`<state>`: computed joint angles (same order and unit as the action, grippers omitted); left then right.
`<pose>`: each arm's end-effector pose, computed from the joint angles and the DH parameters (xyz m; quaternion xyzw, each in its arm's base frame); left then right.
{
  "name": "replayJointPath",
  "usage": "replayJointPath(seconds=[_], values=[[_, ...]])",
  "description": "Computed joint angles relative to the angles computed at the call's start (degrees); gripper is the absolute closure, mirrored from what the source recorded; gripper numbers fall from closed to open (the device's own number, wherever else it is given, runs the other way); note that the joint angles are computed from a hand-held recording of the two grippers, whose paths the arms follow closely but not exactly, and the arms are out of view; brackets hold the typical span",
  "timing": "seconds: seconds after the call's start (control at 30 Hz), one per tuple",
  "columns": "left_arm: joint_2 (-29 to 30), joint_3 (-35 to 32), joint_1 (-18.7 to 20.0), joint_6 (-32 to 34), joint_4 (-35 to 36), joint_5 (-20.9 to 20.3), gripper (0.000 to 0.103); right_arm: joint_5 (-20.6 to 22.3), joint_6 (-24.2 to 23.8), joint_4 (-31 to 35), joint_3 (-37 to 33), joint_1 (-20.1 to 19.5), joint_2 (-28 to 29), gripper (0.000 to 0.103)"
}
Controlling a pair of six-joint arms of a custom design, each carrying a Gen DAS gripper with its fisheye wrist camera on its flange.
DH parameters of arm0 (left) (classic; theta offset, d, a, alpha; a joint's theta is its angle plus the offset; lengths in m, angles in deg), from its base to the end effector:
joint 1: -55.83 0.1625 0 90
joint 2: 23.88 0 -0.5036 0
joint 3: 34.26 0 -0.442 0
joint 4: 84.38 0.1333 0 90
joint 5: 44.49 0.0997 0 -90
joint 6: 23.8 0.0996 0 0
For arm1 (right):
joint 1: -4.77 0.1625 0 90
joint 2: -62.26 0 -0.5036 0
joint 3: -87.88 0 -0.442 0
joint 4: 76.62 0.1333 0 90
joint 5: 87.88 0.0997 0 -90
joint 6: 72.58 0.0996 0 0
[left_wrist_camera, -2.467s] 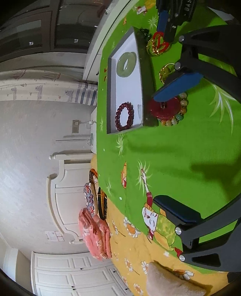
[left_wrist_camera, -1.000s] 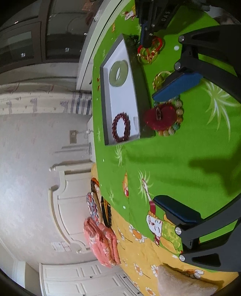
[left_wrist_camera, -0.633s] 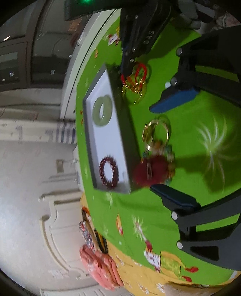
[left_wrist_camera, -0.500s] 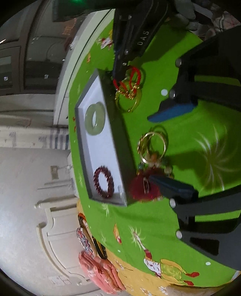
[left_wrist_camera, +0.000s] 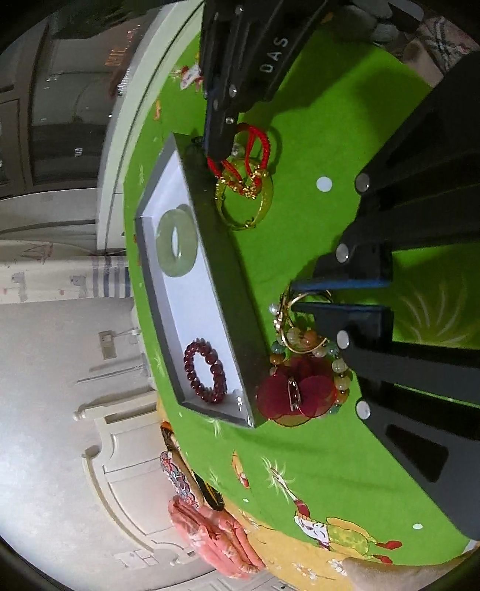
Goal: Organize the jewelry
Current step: 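Lift the red string bracelet with the right tool while the left tool grasps a small gold ring, then carry the gold ring to the tray with the left tool while the right tool carries the string bracelet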
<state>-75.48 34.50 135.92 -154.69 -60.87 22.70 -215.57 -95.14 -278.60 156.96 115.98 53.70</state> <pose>0.0420 -0.7583 0.2913 0.3670 0.8159 -0.3251 0.3065 0.3711 -0.7562 -0.1184 0.1877 -0.8434 0.4074 0.2958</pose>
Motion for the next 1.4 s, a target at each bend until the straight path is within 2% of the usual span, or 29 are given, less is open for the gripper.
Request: replayJointPath(seconds=[0.17,0.5,0.73,0.87,1.03,1.23,1.4], values=[[-1.18,0.91,0.49,-1.13,-1.72,1.65,0.099,0.39,-1.84,-1.83,0.03,0.15,0.33,0.097],[-4.61,6.31,0.34,-0.19,-11.81,1.21,0.100,1.18,-3.98,-6.71,0.56,0.56,0.71,0.097],[-6.63,9.63,-0.05,-2.42,-18.27,0.57,0.100,0.68,-7.91,-12.35,-0.40,1.64,2.32,0.097],[-7.54,9.94,0.11,-5.38,-18.90,1.21,0.100,-0.61,-10.93,-16.17,-1.64,2.45,3.94,0.097],[-8.48,9.64,0.76,-9.20,-18.36,2.61,0.100,-1.26,-12.49,-17.74,-2.32,2.91,4.49,0.097],[-8.40,9.36,0.81,-9.48,-18.04,2.60,0.100,-1.16,-16.50,-18.93,-3.65,3.83,5.59,0.097],[-7.93,8.77,0.78,-9.58,-17.70,2.15,0.100,-1.44,-17.24,-18.53,-4.66,3.97,6.00,0.097]])
